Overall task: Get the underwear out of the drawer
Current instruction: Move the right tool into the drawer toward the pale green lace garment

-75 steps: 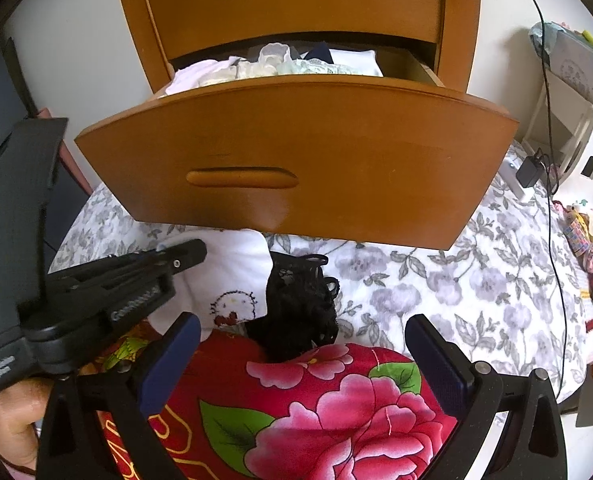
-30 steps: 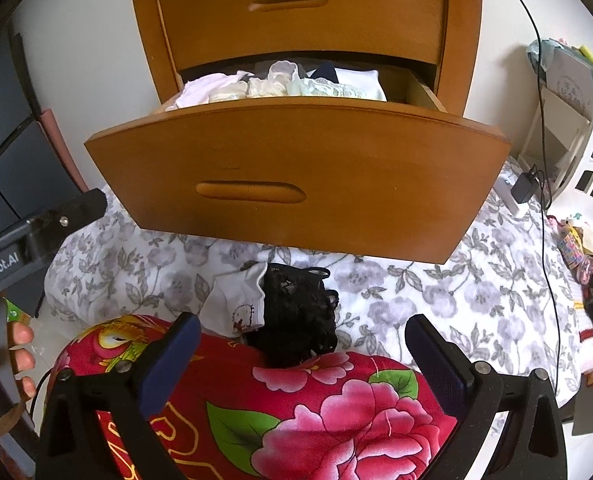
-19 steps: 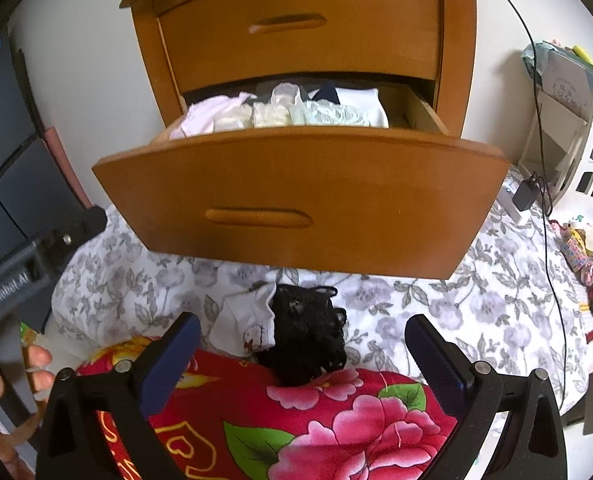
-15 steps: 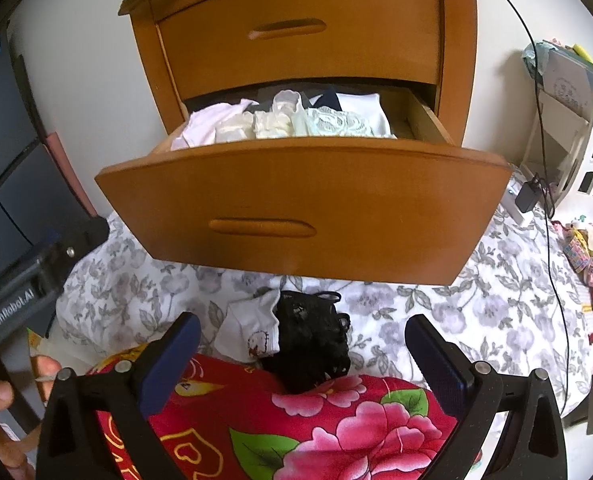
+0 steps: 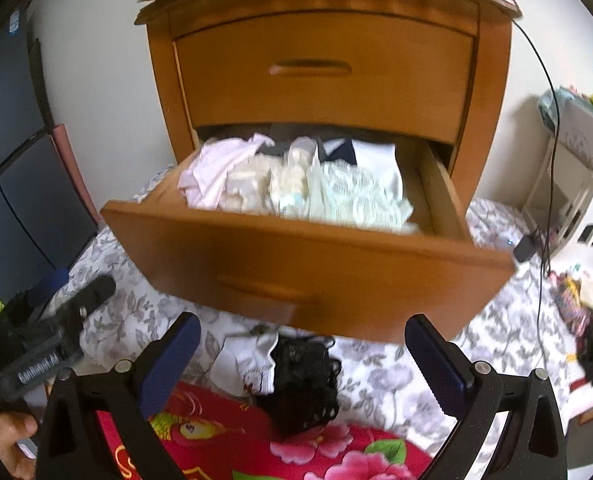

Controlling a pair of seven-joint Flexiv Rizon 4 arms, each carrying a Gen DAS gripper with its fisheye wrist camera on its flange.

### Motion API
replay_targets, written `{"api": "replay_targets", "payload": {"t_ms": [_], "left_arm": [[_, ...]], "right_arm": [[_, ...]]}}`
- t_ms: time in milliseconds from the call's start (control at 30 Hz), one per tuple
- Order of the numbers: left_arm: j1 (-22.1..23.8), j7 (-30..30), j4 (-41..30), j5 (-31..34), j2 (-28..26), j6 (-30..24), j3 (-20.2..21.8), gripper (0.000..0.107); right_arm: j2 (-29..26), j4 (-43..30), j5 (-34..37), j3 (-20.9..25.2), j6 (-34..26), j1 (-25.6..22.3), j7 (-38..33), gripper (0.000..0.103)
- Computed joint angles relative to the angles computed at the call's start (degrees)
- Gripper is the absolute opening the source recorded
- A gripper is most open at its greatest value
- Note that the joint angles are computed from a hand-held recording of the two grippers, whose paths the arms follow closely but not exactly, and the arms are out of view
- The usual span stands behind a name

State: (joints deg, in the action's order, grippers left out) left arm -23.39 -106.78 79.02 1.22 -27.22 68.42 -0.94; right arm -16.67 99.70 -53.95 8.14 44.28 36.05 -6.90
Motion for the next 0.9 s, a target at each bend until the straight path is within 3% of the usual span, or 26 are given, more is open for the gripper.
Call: {"api": "replay_targets", "payload": {"t_ms": [533,767,900], "left_arm": [[0.65,0.38,0.72,-0.14,0.08,1.59,0.23,0.099],[-2.06,-3.62,-1.68,4.73,-0.15,-1.52,3.99,0.099],[-1.33,-4.40,-1.75,5.52,-0.05,-2.22,3.17,0.099]], "right_arm": [[-3.97,-12.08,3.61,-2.59,-4.50,-0.58,-15.26,0.103],[-7.64,-18.16,10.25,-2.88,-4.83,-1.46,-22.77,0.103],[-9.78,-21.11,13.46,-3.48,-5.49,-1.07,-25.32,0.103]]}}
